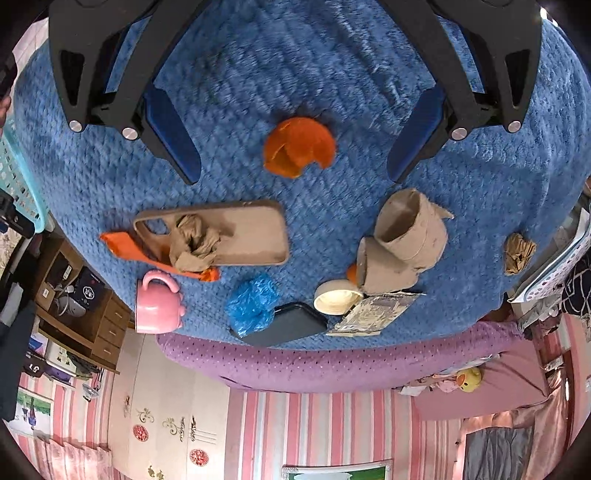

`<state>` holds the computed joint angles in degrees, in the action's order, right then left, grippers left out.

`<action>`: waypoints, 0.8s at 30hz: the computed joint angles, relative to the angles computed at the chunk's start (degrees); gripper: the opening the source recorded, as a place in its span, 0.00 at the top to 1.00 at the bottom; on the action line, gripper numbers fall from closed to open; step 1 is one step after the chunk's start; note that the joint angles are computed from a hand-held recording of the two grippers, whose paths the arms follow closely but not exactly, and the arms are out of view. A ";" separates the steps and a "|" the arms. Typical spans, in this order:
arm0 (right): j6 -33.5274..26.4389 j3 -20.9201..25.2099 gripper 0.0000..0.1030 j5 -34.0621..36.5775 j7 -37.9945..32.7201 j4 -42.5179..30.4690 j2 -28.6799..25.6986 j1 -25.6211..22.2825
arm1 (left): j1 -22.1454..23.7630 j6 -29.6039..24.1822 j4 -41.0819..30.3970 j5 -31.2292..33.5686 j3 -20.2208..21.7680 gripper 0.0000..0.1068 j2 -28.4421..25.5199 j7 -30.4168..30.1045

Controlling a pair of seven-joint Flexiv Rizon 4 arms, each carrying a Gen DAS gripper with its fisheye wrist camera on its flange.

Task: Collect trash
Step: 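Grasp the orange peel on the blanket with the left gripper, then grasp the brown paper wad on the tan phone case with the right gripper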

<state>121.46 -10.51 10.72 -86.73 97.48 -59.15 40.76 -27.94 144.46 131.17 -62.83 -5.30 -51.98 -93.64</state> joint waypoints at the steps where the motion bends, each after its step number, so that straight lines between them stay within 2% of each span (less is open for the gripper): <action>1: -0.14 -0.44 0.07 0.37 -0.11 -0.07 -0.14 0.43 | 0.38 -0.44 0.24 0.73 -0.06 0.09 0.02 -0.05; 5: -1.00 -1.15 0.07 1.11 -0.01 -0.36 -0.37 1.37 | 2.94 -2.57 1.20 6.87 0.37 0.09 -0.05 -3.14; 8: -1.51 -1.30 0.07 1.28 0.45 -0.49 -0.33 1.76 | 3.51 -5.02 0.99 9.16 1.18 0.11 0.17 -3.84; 11: -1.89 -1.39 0.07 0.92 0.72 -0.62 -0.35 2.19 | 5.45 -7.25 1.16 14.28 1.71 0.29 0.44 -5.98; 14: -2.08 -2.28 0.07 1.02 0.46 -0.63 -0.63 3.47 | 4.78 -7.88 1.05 15.73 3.08 0.40 0.34 -7.16; 17: -2.20 -1.69 0.07 0.37 0.56 -0.75 -0.62 3.73 | 3.41 -8.52 0.99 15.44 4.31 0.58 0.43 -6.60; 18: -2.11 -1.32 0.07 0.02 0.55 -0.61 -0.51 3.72 | 3.31 -8.61 1.13 15.67 4.54 0.67 0.52 -6.50; 21: -2.07 -0.70 0.07 -0.83 0.33 -0.57 -0.46 4.29 | 4.43 -7.68 2.10 18.50 4.77 0.75 0.91 -7.92; 24: -2.23 -0.30 0.07 -1.58 -0.08 -0.49 -0.45 5.20 | 2.15 -7.20 2.49 15.26 5.96 0.76 1.33 -6.33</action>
